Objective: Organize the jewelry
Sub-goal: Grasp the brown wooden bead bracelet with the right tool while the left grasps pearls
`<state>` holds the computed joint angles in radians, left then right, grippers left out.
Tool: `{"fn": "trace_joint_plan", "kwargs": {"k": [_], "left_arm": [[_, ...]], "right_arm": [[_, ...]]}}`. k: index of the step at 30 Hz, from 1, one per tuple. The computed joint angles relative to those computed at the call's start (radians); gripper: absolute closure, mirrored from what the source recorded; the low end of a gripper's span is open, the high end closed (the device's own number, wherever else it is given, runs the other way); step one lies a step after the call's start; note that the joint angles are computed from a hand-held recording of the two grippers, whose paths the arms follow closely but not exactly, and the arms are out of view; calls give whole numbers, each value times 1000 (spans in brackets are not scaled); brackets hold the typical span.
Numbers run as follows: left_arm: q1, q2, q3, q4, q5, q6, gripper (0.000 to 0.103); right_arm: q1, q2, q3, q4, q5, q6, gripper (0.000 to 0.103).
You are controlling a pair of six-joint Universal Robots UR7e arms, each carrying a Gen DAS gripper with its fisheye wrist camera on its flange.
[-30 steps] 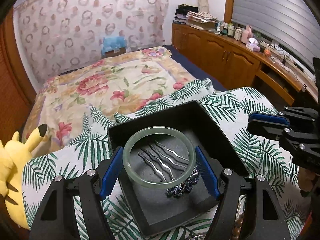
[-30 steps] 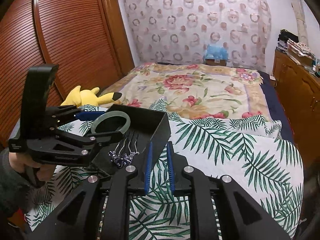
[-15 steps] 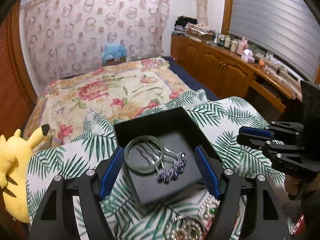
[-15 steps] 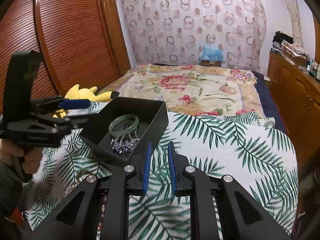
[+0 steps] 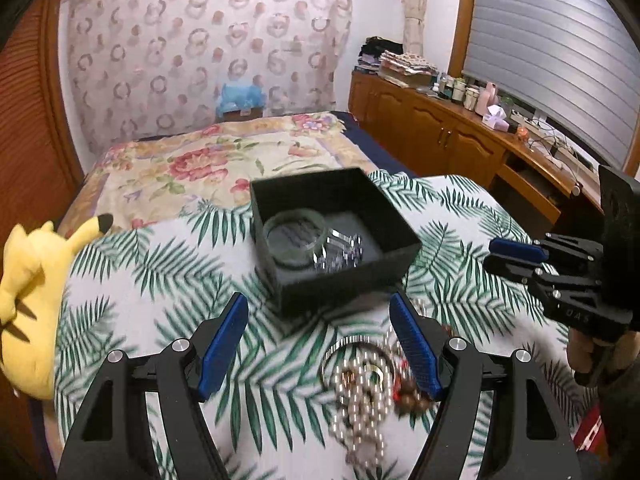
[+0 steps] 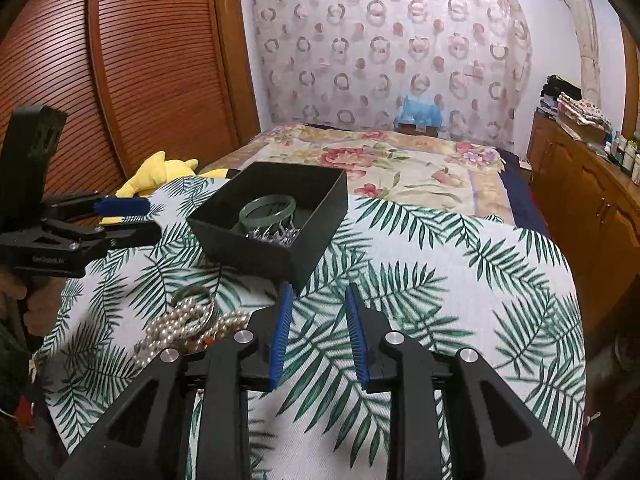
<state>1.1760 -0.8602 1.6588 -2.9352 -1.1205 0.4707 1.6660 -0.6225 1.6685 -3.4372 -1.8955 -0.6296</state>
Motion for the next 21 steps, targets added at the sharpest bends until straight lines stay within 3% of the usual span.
{"fn": "trace_joint_plan", "kwargs": {"k": [11, 21], "left_arm": [[13, -85, 193, -109, 4, -11, 33], [10, -142, 287, -160, -12, -8, 33]], "right_arm": [[12, 30, 45, -25, -4, -6, 74], [13, 67, -25, 86, -43, 23, 74]]}}
